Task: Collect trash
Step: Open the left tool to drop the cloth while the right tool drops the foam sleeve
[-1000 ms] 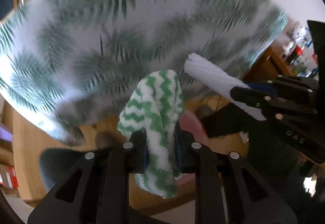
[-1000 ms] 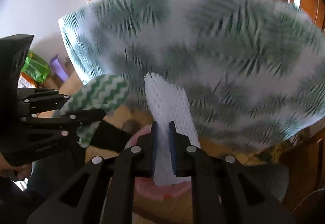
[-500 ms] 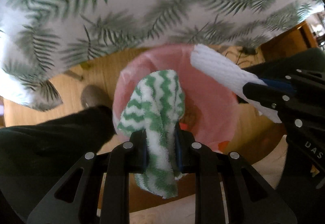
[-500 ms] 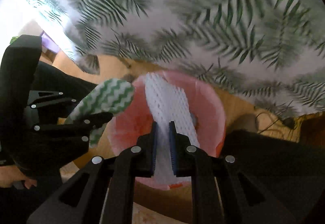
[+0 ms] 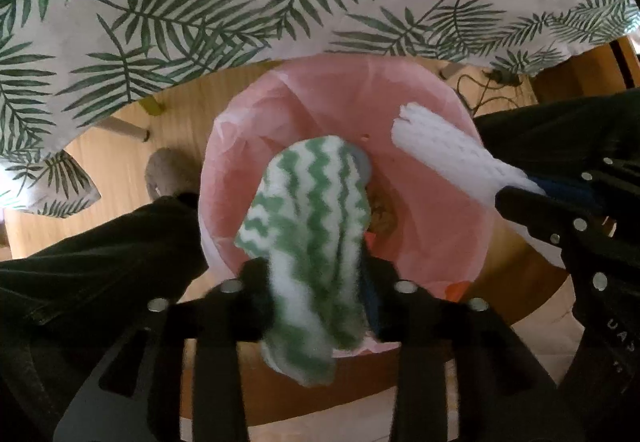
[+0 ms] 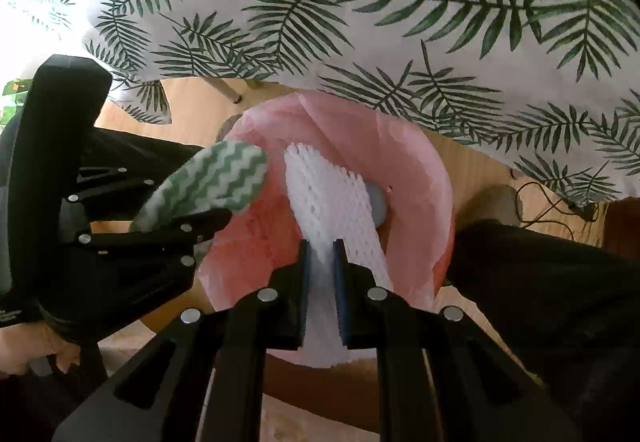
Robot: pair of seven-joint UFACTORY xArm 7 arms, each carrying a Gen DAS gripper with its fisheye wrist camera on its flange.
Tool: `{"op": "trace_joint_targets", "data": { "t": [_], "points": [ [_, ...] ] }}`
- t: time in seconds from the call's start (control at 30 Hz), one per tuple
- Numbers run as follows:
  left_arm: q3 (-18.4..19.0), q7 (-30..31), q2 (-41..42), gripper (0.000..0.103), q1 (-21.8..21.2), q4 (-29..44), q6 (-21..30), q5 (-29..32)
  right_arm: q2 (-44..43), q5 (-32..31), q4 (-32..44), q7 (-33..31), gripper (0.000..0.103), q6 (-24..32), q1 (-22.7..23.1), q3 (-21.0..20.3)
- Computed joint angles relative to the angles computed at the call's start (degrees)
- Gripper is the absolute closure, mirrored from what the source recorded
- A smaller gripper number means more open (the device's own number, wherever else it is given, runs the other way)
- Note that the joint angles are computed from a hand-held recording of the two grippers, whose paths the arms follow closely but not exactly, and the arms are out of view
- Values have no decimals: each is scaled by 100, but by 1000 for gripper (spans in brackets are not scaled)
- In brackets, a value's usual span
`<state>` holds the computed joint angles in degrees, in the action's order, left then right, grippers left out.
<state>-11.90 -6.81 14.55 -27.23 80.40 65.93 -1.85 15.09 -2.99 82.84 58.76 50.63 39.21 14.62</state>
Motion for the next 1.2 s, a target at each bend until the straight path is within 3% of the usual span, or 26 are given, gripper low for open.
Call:
{"op": "trace_joint_targets", "data": {
  "t": [0.1, 0.33, 0.77, 1.2],
  "points": [
    [19, -37, -4, 49, 16, -24, -91, 4, 39, 31, 15, -21, 91, 6, -1, 7],
    [39, -134, -55, 40, 33, -54, -85, 54, 73, 94, -13, -11, 91, -39, 3, 4],
    [111, -722, -115, 39, 3, -99, -76, 545, 184, 179, 44, -169, 87, -143, 30, 15],
    [102, -772, -65, 39, 24, -52, -64, 578, 184, 21, 60, -106, 52, -167, 84, -43]
  ]
}}
